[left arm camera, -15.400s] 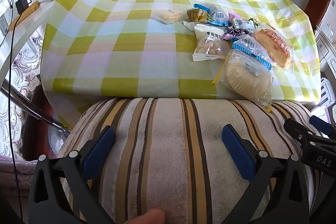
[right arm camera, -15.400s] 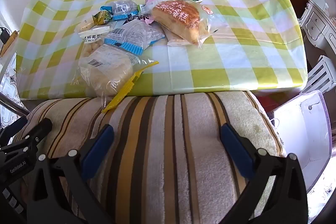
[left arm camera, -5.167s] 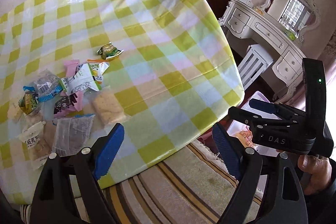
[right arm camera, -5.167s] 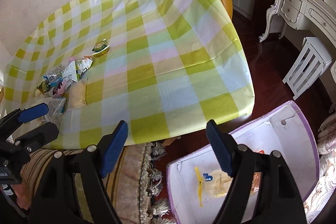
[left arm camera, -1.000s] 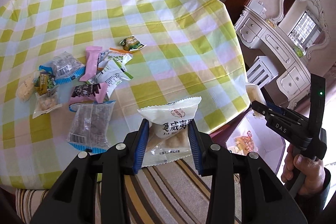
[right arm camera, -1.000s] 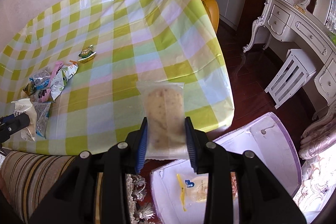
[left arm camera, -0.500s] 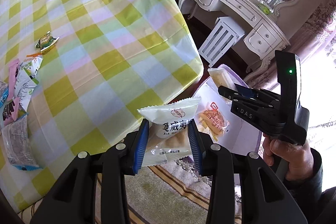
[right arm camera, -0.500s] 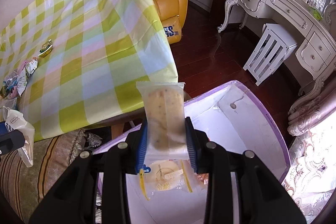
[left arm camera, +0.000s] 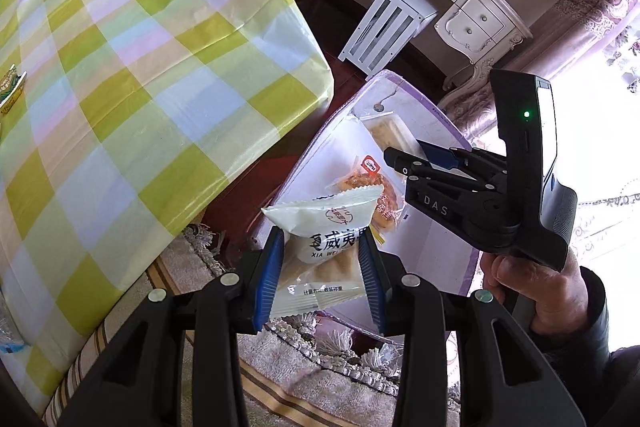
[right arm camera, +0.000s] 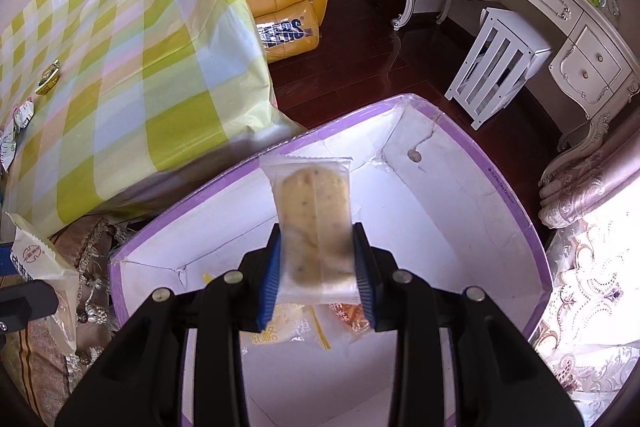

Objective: Organize snacks
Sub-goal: 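Carry both packs to the white box and open both tools over it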

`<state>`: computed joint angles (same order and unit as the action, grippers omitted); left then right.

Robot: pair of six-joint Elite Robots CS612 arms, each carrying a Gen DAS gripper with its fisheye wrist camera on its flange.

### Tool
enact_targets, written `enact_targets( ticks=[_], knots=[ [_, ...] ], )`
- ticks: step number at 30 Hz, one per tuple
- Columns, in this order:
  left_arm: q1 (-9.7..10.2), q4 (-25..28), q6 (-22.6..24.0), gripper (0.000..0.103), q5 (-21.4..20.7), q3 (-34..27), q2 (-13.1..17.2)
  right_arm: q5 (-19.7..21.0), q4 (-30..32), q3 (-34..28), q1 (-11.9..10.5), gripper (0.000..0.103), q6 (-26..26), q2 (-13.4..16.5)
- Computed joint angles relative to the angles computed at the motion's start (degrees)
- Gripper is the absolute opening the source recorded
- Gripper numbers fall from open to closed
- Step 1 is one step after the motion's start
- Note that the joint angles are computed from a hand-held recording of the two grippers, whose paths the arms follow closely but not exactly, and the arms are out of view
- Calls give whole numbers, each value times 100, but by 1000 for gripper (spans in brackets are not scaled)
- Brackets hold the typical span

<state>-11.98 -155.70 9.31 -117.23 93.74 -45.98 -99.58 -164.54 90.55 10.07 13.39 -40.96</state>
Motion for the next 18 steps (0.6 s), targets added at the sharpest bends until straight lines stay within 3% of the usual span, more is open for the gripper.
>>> enact_targets(
  ticks=[11, 13, 15, 18],
  knots=[
    [-109, 537, 290, 39, -57, -150, 67, 118, 101, 6, -55, 35, -65, 45],
    [-115, 717, 369, 55, -140, -200, 89, 152, 115, -20, -46, 38, -118, 56],
    [-94, 632, 290, 66, -177, -182, 84, 175, 92, -39, -31, 49, -159, 64],
    [-13, 393, 52, 69, -197, -153, 72, 281, 270, -156, 36, 52, -475, 121]
  ],
)
